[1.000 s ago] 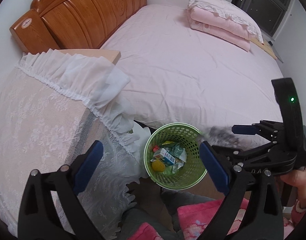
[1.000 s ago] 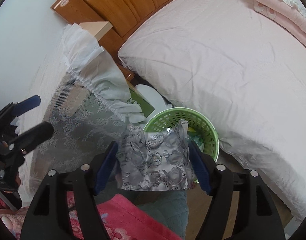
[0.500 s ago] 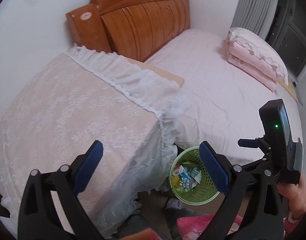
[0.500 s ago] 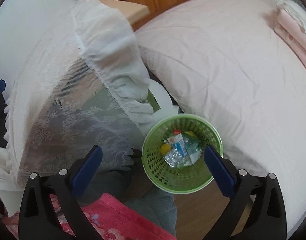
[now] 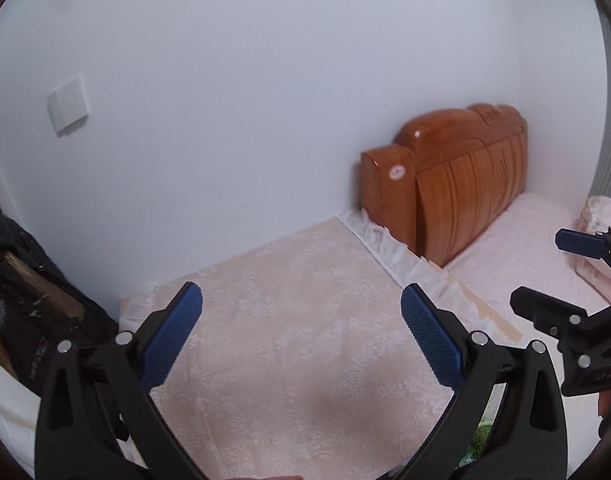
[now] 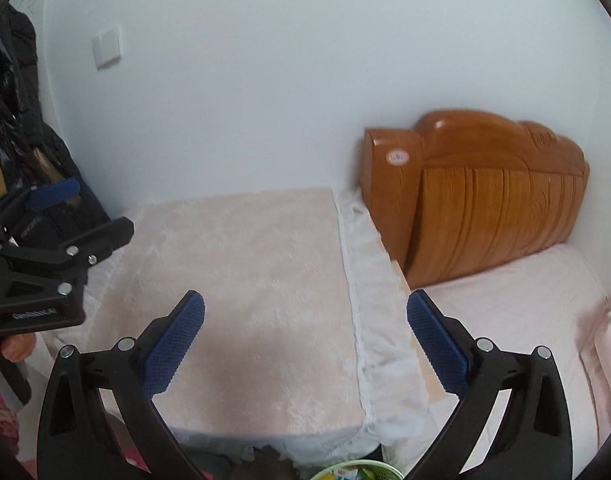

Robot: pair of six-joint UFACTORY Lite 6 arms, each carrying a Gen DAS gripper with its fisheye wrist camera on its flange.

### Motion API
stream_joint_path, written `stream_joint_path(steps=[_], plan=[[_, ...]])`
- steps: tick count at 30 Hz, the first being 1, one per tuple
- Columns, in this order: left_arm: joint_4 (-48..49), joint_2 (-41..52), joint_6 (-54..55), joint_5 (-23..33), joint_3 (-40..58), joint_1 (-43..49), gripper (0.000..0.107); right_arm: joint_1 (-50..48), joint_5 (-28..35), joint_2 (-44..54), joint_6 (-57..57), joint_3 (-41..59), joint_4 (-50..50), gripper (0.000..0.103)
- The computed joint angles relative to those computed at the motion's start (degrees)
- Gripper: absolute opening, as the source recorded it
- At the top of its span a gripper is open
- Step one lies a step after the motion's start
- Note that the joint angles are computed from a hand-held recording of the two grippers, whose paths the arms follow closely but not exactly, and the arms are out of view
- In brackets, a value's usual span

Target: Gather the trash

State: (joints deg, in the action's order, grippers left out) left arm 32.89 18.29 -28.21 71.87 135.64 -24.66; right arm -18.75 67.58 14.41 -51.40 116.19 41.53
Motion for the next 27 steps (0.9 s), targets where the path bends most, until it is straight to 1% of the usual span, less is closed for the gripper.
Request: stream_joint_path(steps=[1,2,5,9,10,12,15,17,18,19,22,27], plan=[[0.4,1.7,0.0,2.2,4.2,0.8,0.095,0.2,1.6,2.1,2.1,4.8,-0.3,0.101],[0.9,3.2,-0.5,4.4,7.8,1.3,0.095,0.6,2.2,2.5,3.9,7.2,0.0,0.101],[-0.3,2.9,-2.7,6.3,9.2,3.3,0.095,1.8,3.0,2.1,7.1,8.5,0.1,0.101],[-1.8,0.0,-4.2,6.2,3.5,4.7,0.095,4.6,1.9,0.3,6.9,4.5,-2.4,0.101],[-1.5,-0.6,-4.8,5.9,1.9,4.7,0.095,5.4,2.1,0.7,7.7,5.4,-3.4,0.101],[-1.6,-2.4,-6.2,5.1,-2.0,5.0,0.095,7.5,0.7,-0.1,8.6,3.3,-5.7,0.101],[-3.9,-3.7,-6.7,3.9,-5.2,6.3,0.095,10.6,1.0,1.1,11.5,5.3,-8.3,0.101],[-3.9,-4.6,-7.2,3.0,-7.3,6.3,0.095,10.9,-0.1,0.1,11.1,3.2,-8.5,0.101],[-3.8,-4.9,-7.4,3.0,-7.9,6.1,0.095,10.9,-1.0,-0.8,10.5,1.4,-8.3,0.101],[-3.7,-4.8,-7.4,3.0,-8.0,6.0,0.095,10.5,-2.3,-3.0,8.9,-2.8,-7.6,0.101],[-4.2,-4.2,-6.9,3.0,-7.4,6.2,0.095,10.0,-4.1,-4.9,7.2,-7.0,-6.6,0.101],[-5.3,-3.7,-5.9,2.5,-7.0,7.1,0.095,9.7,-4.3,-3.9,7.2,-6.9,-6.5,0.101]])
